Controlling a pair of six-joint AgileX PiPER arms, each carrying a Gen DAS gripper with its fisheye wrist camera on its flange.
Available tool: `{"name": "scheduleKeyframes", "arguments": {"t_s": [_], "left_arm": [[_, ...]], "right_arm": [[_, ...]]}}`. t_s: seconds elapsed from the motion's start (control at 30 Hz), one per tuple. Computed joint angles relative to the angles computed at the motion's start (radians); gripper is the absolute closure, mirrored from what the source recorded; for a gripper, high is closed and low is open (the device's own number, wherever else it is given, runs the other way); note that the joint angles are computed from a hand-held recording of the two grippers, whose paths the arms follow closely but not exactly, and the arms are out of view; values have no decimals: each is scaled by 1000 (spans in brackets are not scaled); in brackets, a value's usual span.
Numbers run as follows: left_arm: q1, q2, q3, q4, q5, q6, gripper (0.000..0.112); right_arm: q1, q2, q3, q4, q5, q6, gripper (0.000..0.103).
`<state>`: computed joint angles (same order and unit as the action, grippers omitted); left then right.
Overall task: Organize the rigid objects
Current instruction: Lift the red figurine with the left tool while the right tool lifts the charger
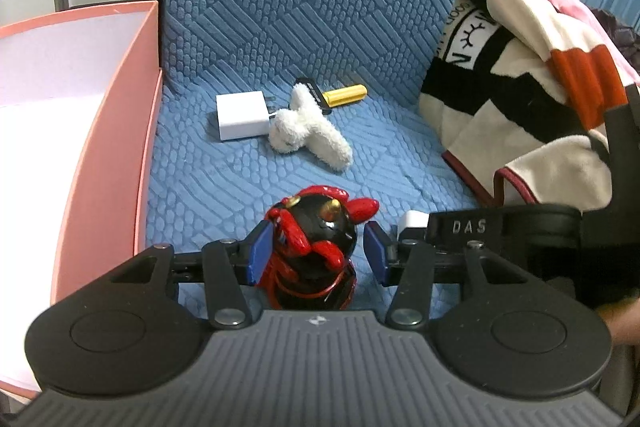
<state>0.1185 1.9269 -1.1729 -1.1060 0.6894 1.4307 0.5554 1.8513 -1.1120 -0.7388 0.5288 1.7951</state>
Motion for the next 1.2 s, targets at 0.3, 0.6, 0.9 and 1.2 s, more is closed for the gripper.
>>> {"name": "scheduleKeyframes", "arguments": {"t_s": [0.3,0.6,0.9,1.2], "left_arm": [[-9,5,5,8,-24,6,50],[-22,6,10,14,-53,13,50],[-35,15,6,39,-77,-4,50],[-33,40,-17,39,-67,-30,50]], "right_arm": [[-20,-13,37,-121,-70,135,37],[-22,9,11,-115,-36,125,37],[-18,48,-46,25,-12,-81,48],[1,21,-44,-14,67,-50,54]]}}
